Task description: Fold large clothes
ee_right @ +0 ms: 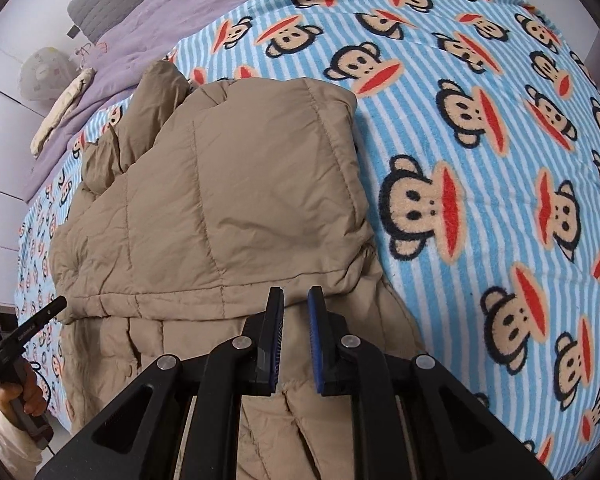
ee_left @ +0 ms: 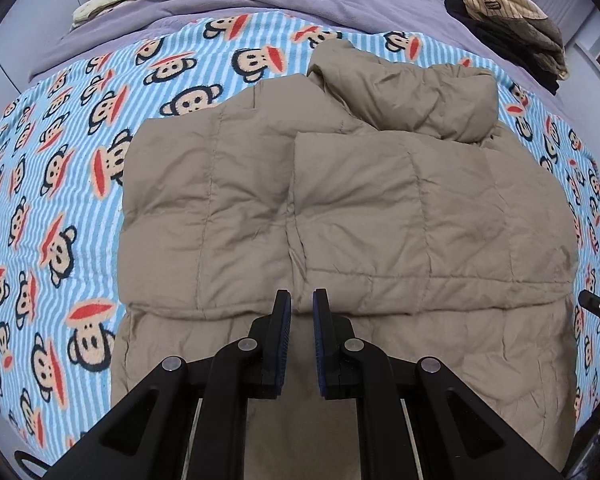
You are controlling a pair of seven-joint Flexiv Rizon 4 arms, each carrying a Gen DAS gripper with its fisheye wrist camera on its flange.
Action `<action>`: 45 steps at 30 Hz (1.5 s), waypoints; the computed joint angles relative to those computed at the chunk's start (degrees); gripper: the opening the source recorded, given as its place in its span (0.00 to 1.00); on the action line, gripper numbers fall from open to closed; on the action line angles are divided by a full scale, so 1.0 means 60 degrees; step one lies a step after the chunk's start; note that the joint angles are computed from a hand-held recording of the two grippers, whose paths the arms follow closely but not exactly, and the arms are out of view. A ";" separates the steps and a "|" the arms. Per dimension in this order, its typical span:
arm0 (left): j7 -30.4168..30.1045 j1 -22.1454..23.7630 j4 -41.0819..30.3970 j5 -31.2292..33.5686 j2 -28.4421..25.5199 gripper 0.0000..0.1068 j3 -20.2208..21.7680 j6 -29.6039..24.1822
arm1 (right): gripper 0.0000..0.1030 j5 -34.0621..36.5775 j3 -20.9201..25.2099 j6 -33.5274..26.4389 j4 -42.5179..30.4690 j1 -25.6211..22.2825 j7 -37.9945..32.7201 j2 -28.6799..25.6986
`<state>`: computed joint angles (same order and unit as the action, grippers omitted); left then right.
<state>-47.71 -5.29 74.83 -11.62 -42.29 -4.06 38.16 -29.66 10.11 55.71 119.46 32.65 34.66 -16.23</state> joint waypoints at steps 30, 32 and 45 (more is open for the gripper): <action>0.0569 -0.0109 0.3187 0.0288 0.2500 0.96 0.0171 0.1399 | 0.48 -0.0169 0.0401 -0.0555 -0.0503 0.0644 0.0537 0.0329; 0.0413 -0.0157 0.3272 0.0306 0.2587 0.96 0.0187 0.1463 | 0.51 -0.0184 0.0423 -0.0496 -0.0464 0.0621 0.0475 0.0362; -0.0822 -0.0410 0.4756 0.0842 0.3637 0.96 0.0496 0.2337 | 1.00 -0.1447 0.0530 0.0566 0.0271 0.0485 0.0599 0.0759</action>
